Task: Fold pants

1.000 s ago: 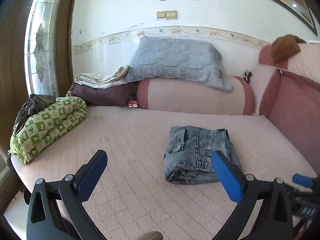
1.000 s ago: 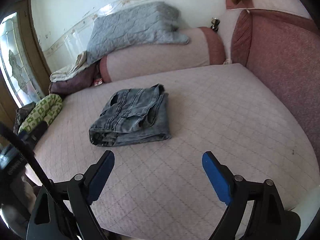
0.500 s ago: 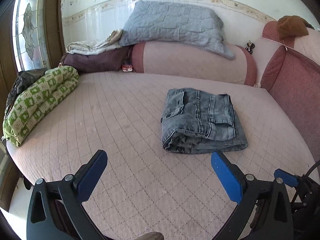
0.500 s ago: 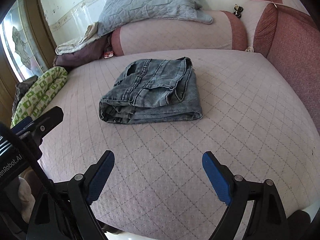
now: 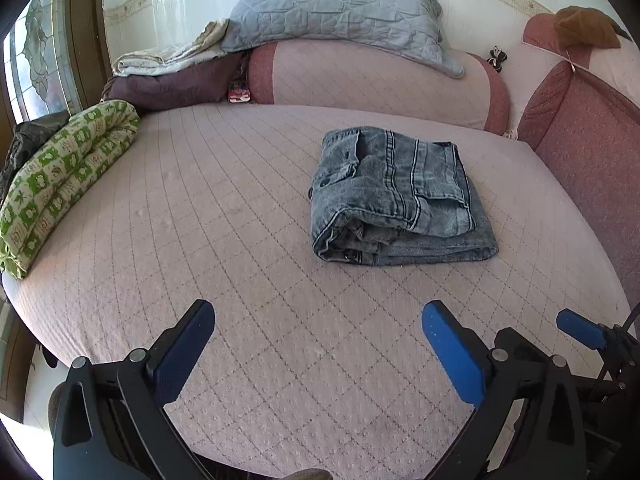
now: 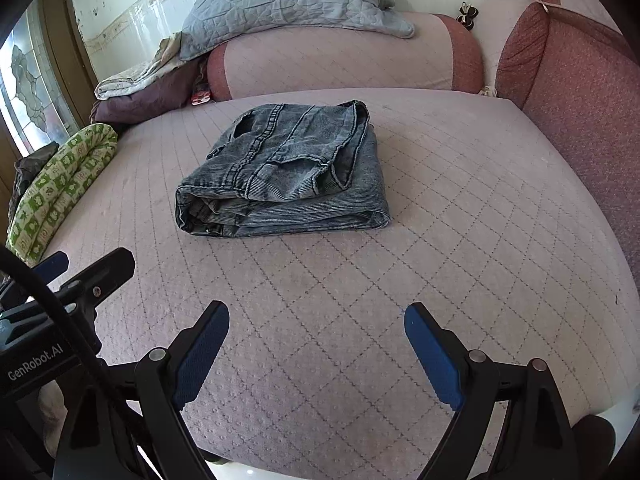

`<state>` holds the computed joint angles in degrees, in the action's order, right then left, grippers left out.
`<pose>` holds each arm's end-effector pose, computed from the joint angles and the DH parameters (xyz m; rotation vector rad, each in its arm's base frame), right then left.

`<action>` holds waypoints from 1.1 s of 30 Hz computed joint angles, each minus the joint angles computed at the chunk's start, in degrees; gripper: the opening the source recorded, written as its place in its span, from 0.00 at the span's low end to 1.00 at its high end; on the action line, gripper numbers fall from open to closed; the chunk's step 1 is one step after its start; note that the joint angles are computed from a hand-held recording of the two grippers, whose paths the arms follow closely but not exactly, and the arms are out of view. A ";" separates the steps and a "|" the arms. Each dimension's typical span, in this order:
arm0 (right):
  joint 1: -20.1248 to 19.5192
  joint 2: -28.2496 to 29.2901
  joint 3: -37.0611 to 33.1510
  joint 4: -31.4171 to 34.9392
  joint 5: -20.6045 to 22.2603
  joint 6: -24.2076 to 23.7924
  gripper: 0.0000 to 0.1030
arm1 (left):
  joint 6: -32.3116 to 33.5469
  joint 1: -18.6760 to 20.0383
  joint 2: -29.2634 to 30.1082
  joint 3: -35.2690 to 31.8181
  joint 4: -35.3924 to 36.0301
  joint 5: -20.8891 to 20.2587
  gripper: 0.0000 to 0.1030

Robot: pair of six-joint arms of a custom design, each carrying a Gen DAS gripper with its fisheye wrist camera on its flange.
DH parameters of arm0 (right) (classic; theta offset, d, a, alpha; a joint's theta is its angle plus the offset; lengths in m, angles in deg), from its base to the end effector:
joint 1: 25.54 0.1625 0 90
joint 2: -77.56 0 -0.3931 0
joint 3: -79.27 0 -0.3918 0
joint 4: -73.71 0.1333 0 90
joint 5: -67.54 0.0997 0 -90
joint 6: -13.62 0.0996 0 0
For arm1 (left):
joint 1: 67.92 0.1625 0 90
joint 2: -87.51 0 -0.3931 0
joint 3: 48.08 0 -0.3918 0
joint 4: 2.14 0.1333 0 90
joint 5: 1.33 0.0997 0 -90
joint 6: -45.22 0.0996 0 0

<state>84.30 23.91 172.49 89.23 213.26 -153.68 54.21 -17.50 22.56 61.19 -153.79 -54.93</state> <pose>0.2127 -0.4392 0.1265 -0.2260 -2.1991 0.9812 -0.2122 -0.5587 0.1981 0.9300 2.3710 -0.5945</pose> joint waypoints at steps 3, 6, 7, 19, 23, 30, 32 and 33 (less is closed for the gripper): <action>-0.22 0.14 -0.07 0.54 -0.21 0.57 0.90 | -0.38 0.13 0.00 -0.14 0.77 -0.20 1.00; -0.28 0.43 -0.39 1.02 -0.11 0.62 0.90 | -0.61 0.15 0.00 -0.19 1.09 -0.25 1.00; -0.28 0.51 -0.52 1.17 -0.13 0.59 0.90 | -0.73 0.19 0.04 -0.24 1.21 -0.32 1.00; -0.79 1.36 -1.91 3.02 0.31 0.44 0.90 | -1.44 0.81 0.76 -1.57 3.14 -0.37 1.00; -0.96 1.52 -2.23 3.53 1.01 0.49 0.90 | -1.71 1.13 0.99 -2.03 3.33 -0.34 1.00; -0.66 2.31 -3.26 3.79 3.35 -0.65 0.90 | -2.53 2.14 1.76 -3.05 5.02 -0.10 1.00; -0.52 2.61 -3.65 3.85 3.62 -1.21 0.90 | -2.99 2.40 1.95 -3.35 5.75 -0.06 1.00; -0.50 2.75 -3.84 4.01 3.61 -1.35 0.90 | -3.16 2.53 2.04 -3.48 6.04 -0.03 1.00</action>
<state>83.80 26.66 168.65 93.24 216.87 -155.03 51.05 -14.98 24.60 57.72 -147.75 -54.96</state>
